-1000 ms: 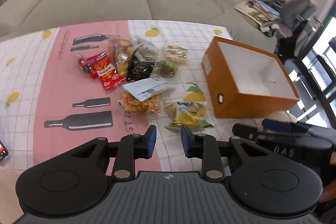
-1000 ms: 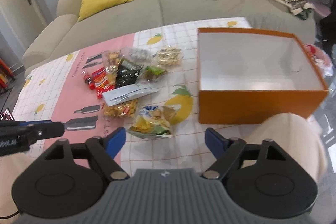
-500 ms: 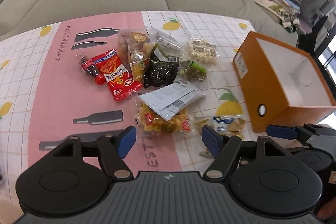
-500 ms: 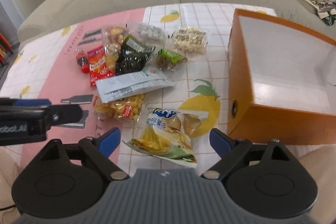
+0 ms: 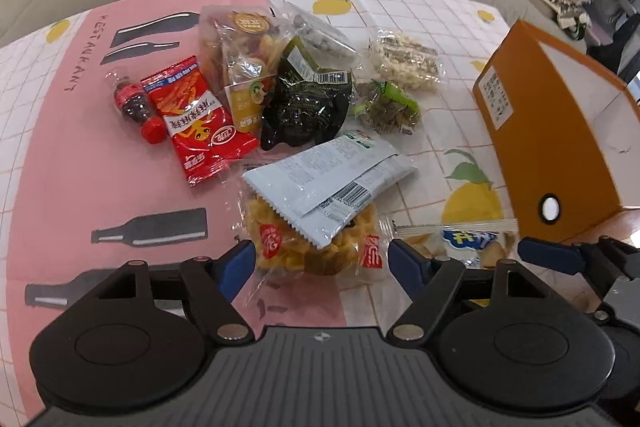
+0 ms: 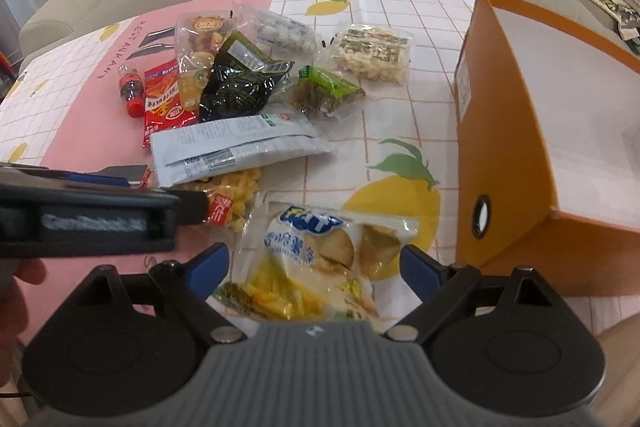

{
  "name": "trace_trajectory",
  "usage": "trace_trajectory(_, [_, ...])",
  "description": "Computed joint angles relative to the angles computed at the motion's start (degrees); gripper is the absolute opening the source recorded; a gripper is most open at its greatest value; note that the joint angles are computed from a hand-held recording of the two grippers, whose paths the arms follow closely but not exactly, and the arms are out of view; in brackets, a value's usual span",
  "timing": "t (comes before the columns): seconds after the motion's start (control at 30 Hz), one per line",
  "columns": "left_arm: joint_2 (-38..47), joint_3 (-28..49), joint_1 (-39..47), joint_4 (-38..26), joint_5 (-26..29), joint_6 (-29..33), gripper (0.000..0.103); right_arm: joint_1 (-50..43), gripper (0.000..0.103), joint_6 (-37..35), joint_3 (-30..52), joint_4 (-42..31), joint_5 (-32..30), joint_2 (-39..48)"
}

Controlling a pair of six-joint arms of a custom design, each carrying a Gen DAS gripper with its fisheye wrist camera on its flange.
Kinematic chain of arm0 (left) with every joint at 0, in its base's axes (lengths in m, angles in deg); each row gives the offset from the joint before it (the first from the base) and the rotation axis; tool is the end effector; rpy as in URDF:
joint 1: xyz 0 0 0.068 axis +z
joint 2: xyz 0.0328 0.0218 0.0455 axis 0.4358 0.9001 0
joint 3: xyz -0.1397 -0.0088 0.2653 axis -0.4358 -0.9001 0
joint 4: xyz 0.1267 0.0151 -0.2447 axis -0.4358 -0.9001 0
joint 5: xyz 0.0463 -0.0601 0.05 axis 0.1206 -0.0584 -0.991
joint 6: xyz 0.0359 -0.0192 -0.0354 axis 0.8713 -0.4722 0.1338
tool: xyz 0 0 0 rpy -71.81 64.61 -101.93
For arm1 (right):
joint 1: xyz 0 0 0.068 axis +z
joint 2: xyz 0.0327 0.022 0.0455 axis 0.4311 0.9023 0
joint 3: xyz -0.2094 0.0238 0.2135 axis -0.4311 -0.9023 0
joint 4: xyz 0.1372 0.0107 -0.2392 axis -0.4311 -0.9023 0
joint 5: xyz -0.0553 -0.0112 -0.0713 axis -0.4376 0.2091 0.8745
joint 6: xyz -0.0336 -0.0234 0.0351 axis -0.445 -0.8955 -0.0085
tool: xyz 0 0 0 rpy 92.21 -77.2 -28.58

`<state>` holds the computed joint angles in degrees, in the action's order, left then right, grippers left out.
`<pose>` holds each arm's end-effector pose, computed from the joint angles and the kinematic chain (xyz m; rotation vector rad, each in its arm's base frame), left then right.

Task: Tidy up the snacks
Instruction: 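Grasp the yellow-labelled cracker bag with left tool while right tool grasps potato-stick bag, then carry both bags over the orange box and lower them inside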

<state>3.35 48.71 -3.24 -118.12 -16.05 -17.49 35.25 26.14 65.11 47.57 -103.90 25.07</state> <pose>0.1868 -0.0944 0.1915 -0.3699 2.6276 -0.0872 0.2190 0.0468 0.1879 -0.6616 2.5657 0.3136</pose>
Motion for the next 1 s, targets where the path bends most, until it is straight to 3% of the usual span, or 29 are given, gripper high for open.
trace_trajectory(0.3, [7.3, 1.5, -0.7, 2.2, -3.1, 1.7, 0.09, -1.5, 0.072, 0.7, -2.2, 4.8, -0.8, 2.3])
trace_trajectory(0.5, [10.2, 1.9, -1.8, 3.5, -5.5, 2.0, 0.093, -1.1, 0.071, 0.1, -3.6, 6.3, -0.7, 1.0])
trace_trajectory(0.73, [8.5, 1.7, -3.6, 2.2, -6.5, 1.6, 0.073, -1.3, 0.067, -0.8, -4.5, 7.2, -1.1, 0.3])
trace_trajectory(1.0, [1.1, 2.0, -2.4, -5.7, 0.6, -3.1, 0.066, -2.7, 0.064, -1.8, -3.5, 4.6, -1.8, -0.1])
